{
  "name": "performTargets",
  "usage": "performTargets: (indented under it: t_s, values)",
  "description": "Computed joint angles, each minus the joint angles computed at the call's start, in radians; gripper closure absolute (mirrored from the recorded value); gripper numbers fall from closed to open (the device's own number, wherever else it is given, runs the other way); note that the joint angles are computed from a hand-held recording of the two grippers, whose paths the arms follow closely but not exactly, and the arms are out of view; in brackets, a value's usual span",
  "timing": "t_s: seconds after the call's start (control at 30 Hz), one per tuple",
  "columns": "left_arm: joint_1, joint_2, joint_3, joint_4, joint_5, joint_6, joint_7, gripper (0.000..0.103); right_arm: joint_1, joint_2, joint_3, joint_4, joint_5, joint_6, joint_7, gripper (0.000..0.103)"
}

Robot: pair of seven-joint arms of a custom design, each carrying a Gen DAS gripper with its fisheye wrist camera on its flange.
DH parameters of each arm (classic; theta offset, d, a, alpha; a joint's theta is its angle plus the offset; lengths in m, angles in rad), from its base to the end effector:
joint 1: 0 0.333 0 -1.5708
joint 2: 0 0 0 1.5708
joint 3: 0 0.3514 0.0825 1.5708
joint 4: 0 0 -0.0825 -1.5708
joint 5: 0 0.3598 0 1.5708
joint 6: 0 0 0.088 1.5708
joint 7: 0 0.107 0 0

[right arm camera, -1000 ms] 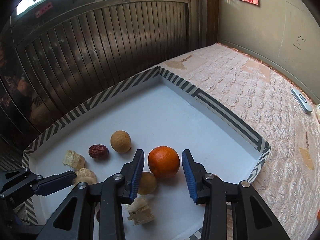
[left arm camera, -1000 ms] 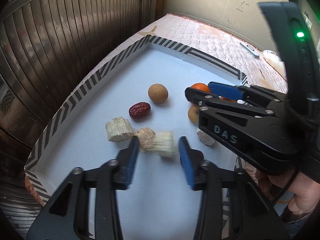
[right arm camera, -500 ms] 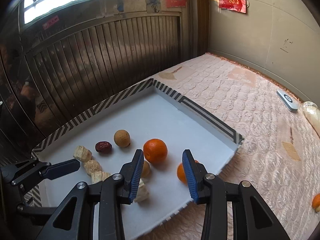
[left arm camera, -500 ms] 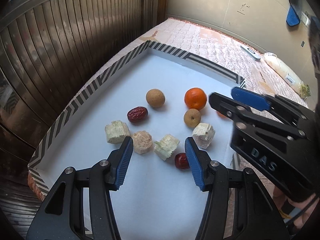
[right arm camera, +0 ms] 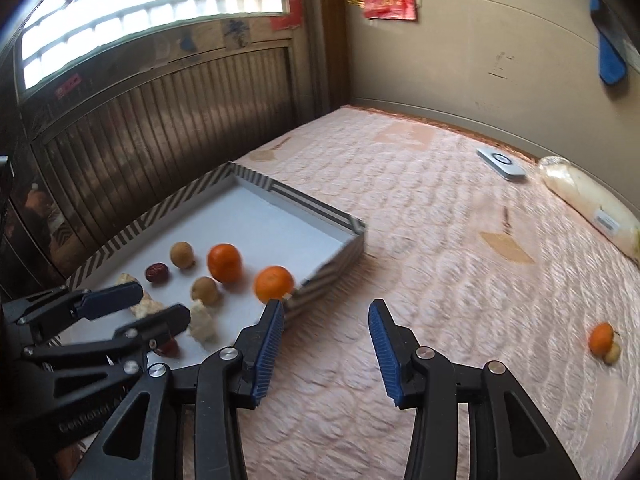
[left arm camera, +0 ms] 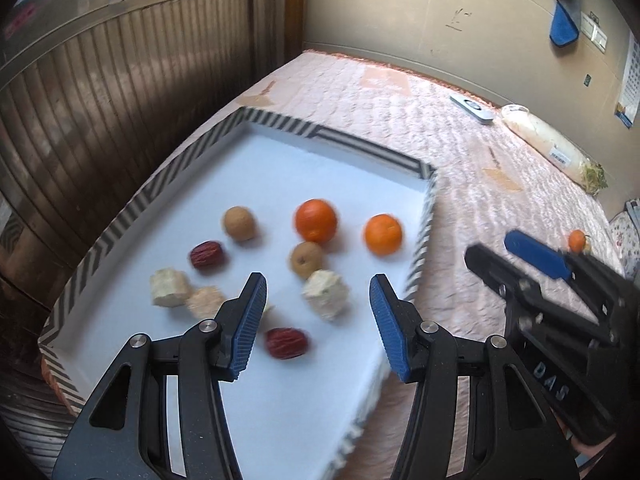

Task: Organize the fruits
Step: 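Withdraw both tools from the tray toward the last fruits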

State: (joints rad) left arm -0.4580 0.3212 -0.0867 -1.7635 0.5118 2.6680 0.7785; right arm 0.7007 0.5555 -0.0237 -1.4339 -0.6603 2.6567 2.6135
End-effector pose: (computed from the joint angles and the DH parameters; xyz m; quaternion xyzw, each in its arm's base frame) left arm 0.5723 -0.3551 0.4923 -0.6246 0.7102 -0.2598 0.1950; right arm 0.5714 0.4871 0.4821 -0.6909 0.6073 -0.2181 0.3260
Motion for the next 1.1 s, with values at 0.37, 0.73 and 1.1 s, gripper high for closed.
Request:
performTargets:
  t_s: [0.37, 0.73, 1.1]
  values:
    - [-0.077, 0.086, -0.006, 0.147, 0.006, -0.045, 0.014, 0.049, -0.013, -0.18, -0.03, -0.277, -0.182, 0.011, 0.307, 0.06]
    - [-0.158, 0.189, -0.007, 0.307, -0.022, -0.111, 0.08, 0.049, -0.112, -0.313, 0.035, -0.456, -0.309, -0.007, 0.482, 0.057]
    - [-0.23, 0.339, -0.002, 0.557, -0.09, -0.218, 0.189, 0.049, -0.215, -0.404, 0.077, -0.581, -0.305, -0.016, 0.477, 0.057]
